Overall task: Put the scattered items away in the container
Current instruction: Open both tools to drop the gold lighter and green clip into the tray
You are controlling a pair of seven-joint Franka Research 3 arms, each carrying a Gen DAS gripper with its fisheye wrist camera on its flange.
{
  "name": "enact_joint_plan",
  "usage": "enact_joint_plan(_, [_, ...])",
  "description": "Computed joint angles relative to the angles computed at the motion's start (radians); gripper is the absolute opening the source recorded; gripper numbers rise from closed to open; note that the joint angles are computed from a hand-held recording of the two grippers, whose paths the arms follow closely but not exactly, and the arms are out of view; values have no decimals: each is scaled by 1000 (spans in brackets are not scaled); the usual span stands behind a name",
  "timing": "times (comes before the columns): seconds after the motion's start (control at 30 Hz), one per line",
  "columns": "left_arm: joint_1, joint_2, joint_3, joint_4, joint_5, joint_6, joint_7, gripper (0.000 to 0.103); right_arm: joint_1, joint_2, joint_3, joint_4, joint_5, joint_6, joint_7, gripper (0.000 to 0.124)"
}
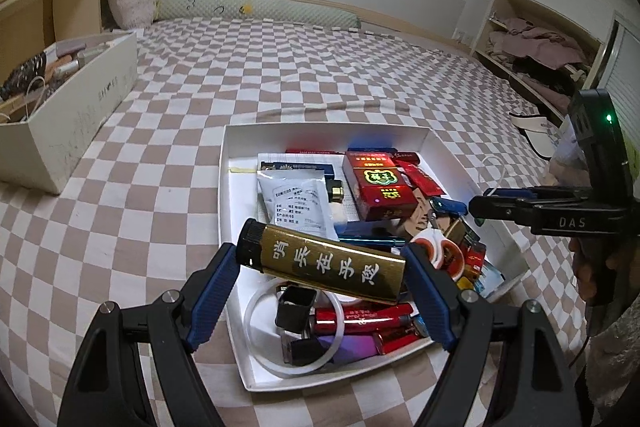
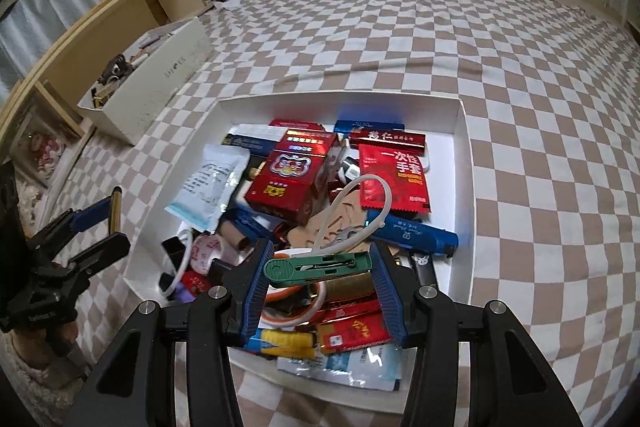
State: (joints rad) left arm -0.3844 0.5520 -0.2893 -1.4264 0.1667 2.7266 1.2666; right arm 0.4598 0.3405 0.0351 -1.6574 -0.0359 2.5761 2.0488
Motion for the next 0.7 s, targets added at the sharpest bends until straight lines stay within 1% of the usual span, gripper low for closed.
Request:
enact_joint_plan(0.13, [12,25,-15,31,-26,-31,17,82,-4,3,3,8,-2,-56,-31,50])
enact_joint_plan(0.23, [11,39,-13,46,-35,-47,24,82,12,-5,-9,-5,-55,-92,-25,50])
enact_joint_plan(0.47, [9,75,-28,95,-69,-69,44,82,-3,-30,8,-54,-35,-101,-34,50])
enact_joint_plan(0.5, [5,81,-27,105,-70,-73,46,82,-1,-34,8,-58,-39,-98,-32,54])
enact_joint_plan(0.53, [1,86,-25,113,-70,-78,46,82,1,-35,7,-59,-47,-95,-29,70])
enact_joint_plan(0.6, [-9,98,-18,134,-67,-92,42,82,5,-45,9,-70,-58,-80,-33,89])
enact_joint_plan(0.7, [-15,116,-19,159,-74,-105,40,82,8,-57,12,-83,-69,-60,-35,89])
